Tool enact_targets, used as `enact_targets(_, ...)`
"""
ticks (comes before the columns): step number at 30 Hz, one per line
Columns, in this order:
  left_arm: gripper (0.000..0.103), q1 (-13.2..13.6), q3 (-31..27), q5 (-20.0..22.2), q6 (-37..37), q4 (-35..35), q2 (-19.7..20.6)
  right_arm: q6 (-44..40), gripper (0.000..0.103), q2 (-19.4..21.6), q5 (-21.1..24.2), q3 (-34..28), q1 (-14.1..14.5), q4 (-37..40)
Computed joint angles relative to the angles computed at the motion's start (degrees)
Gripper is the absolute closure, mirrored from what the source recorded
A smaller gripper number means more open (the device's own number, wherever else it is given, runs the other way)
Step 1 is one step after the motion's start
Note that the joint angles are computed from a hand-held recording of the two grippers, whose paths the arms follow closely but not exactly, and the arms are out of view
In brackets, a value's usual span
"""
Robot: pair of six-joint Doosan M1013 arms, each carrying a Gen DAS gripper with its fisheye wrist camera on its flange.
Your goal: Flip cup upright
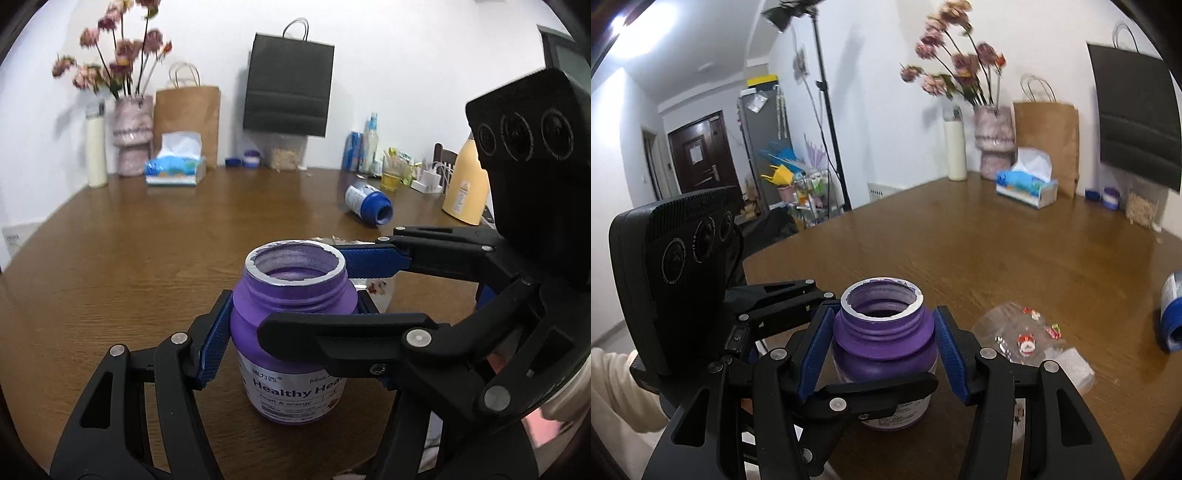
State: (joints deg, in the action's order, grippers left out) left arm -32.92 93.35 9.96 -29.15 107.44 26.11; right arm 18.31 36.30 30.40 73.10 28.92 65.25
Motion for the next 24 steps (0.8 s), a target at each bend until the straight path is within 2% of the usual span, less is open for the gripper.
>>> enact_targets(1,0.041,-0.21,0.20,0.93,-2.14,2.71,0.06,-1.21,0.043,0.01,-0.28,0.16,0.01,0.81)
enact_targets(3,0.040,-0.27,0.01,1.69,-0.58,1.37,0.56,-3.43,0.042,0.01,-0.62,0.52,0.05,2.09)
enact_targets(5,0.040,-0.17,-0.58,0.88,5.64,-5.93,0.90,-5.48,0.041,-0.16,-1.36,1.02,0.27,2.88)
enact_targets(7,0.039,-0.46,-0.74,1.44,8.69,-9.09,0.99,-5.45,0.039,-0.42,-2.62,1.41,0.67,1.40)
enact_targets(8,0.036,-0.69,-0.57,2.12,7.91,-8.08,0.91,-5.42,0.032,-0.59,-3.15,1.66,0.84,0.90)
enact_targets(10,0.024,-0.81,-0.39,2.73,5.01,-5.25,0.92,-6.57,0.026,-0.98,-4.87,2.51,1.13,1.81)
enact_targets(12,0.022,-0.83,0.08,3.04,2.57,-3.79,0.47,-7.36,0.019,-1.33,-5.64,3.17,1.13,3.19)
enact_targets(15,0.012,-1.01,0.35,4.36,2.20,-4.79,-0.03,-11.73,0.019,-2.26,-5.20,4.76,0.61,9.41)
enact_targets(18,0.007,-1.90,0.98,7.60,4.49,-8.97,-1.03,-14.06,0.019,-3.64,-6.99,6.52,0.25,13.76)
enact_targets(20,0.000,-2.79,2.57,10.65,0.48,-7.02,-2.52,-14.48,0.019,-5.10,-9.04,8.23,-0.10,15.98)
enact_targets(22,0.000,-4.30,5.01,18.05,-6.34,-2.66,-4.22,-16.44,0.019,-6.86,-12.35,10.45,-0.50,19.80)
enact_targets(23,0.000,-5.02,5.63,21.70,-5.78,-4.42,-4.83,-19.60,0.019,-7.91,-14.57,11.96,-0.68,23.84)
enact_targets(24,0.000,-5.34,6.11,23.38,-6.27,-4.75,-5.24,-22.55,0.018,-8.96,-17.71,13.41,-0.72,27.52)
